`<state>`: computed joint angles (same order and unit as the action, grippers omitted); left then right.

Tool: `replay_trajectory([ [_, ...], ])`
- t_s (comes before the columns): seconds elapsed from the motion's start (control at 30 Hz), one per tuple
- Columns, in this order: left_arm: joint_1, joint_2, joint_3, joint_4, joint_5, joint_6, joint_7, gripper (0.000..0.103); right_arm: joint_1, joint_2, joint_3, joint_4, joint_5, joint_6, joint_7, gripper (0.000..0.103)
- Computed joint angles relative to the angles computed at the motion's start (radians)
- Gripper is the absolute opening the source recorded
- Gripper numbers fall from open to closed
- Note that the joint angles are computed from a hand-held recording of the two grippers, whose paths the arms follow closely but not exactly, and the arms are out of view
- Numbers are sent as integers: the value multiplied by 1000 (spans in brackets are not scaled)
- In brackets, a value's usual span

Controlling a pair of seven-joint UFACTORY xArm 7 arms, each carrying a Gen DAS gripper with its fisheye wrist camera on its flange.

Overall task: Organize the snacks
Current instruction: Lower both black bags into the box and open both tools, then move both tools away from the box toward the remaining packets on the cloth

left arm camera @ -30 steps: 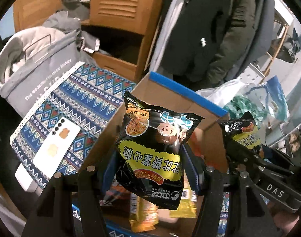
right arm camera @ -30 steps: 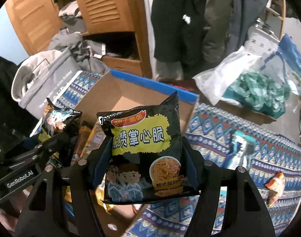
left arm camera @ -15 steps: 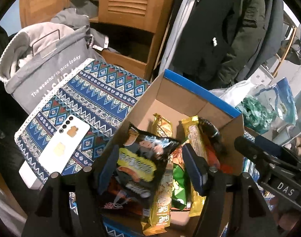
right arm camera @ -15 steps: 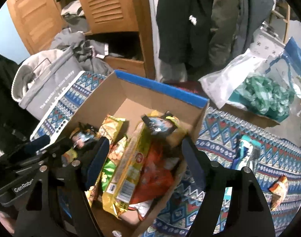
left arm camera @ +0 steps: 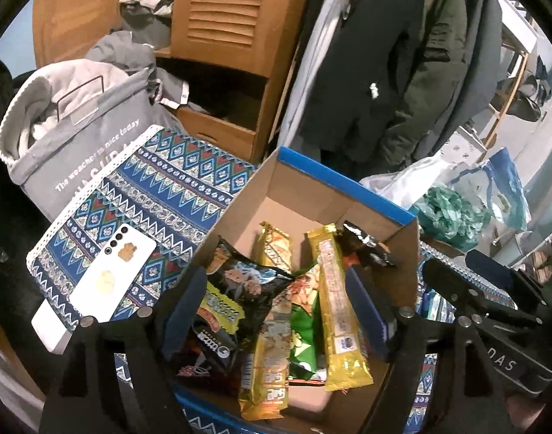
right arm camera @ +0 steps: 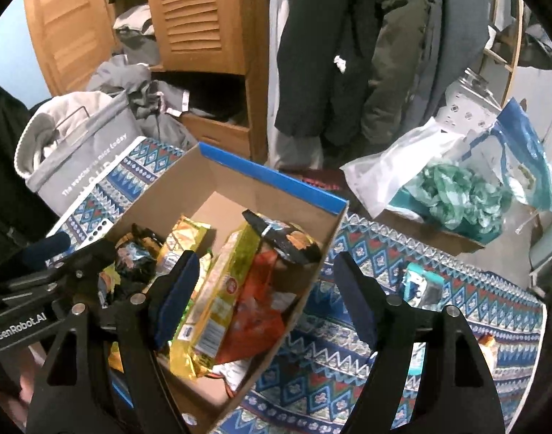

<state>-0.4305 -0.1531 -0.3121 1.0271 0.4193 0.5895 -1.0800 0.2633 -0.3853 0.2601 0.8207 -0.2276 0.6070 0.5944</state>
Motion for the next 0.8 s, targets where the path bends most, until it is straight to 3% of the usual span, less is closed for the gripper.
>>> replay_trajectory([
  [0.1,-3,3,-6,7,9,-5,-4,86,-4,-27,-5,-18,0,4,3,76],
  [0.47,-51,52,-23,70,38,4,-8,87,-31,-168,-35,-114,40,41,-34,76],
  [0.8,-147,152,-22,169,53,41,29,87,-68,-322,-58,-206,64,123,-92,76],
])
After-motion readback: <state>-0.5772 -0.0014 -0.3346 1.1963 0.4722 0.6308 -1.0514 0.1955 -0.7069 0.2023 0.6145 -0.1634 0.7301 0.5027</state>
